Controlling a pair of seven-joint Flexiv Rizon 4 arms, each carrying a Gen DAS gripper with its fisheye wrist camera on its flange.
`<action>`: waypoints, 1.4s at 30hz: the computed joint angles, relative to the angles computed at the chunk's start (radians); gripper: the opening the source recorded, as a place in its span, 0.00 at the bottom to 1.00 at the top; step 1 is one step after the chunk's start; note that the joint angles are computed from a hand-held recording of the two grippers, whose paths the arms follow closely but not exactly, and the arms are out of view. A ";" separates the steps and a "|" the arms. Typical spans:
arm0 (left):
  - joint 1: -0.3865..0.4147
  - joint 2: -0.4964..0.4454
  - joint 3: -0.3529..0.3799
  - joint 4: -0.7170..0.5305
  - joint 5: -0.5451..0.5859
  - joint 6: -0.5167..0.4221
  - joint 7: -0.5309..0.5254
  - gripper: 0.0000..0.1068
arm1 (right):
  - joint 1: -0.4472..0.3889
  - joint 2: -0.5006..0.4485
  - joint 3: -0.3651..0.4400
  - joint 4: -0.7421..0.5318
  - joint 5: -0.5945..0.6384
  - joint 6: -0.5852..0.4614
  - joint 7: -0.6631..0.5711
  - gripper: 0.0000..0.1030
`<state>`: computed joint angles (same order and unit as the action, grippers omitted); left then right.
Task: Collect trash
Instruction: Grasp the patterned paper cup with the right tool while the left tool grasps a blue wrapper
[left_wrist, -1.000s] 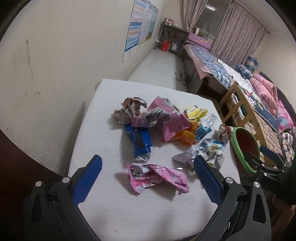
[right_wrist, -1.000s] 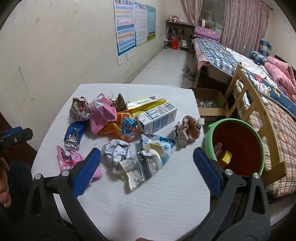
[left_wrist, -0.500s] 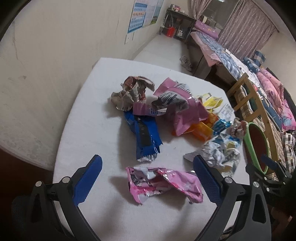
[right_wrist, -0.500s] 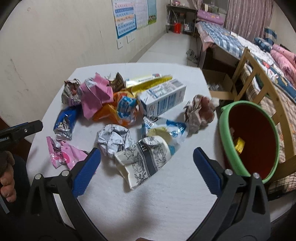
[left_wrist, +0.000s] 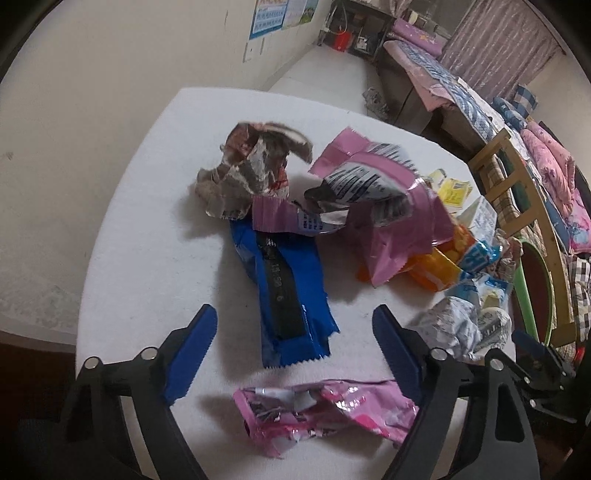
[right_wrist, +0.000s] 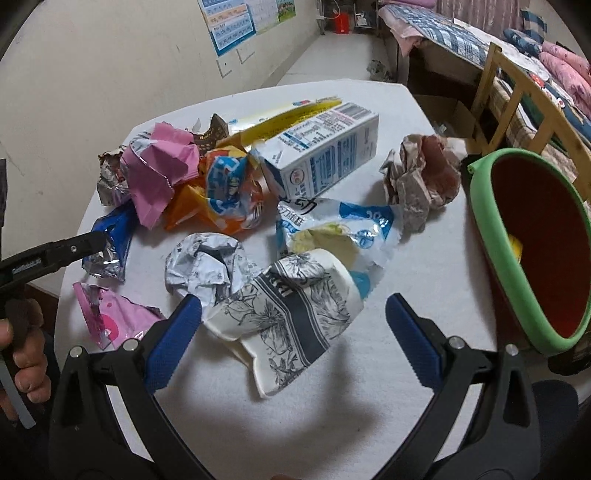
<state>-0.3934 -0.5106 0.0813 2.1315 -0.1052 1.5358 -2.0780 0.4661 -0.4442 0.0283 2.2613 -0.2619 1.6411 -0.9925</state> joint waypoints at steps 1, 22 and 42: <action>0.010 -0.004 -0.009 0.001 -0.002 0.003 0.005 0.72 | -0.014 -0.005 0.015 -0.007 0.002 -0.003 -0.003 0.95; 0.051 0.014 -0.066 0.068 -0.080 0.068 0.057 0.12 | -0.112 0.000 0.128 -0.016 0.044 -0.021 -0.042 0.85; -0.244 0.166 0.242 0.102 0.150 -0.004 -0.182 0.11 | 0.213 0.166 -0.197 0.136 0.031 0.103 -0.041 0.85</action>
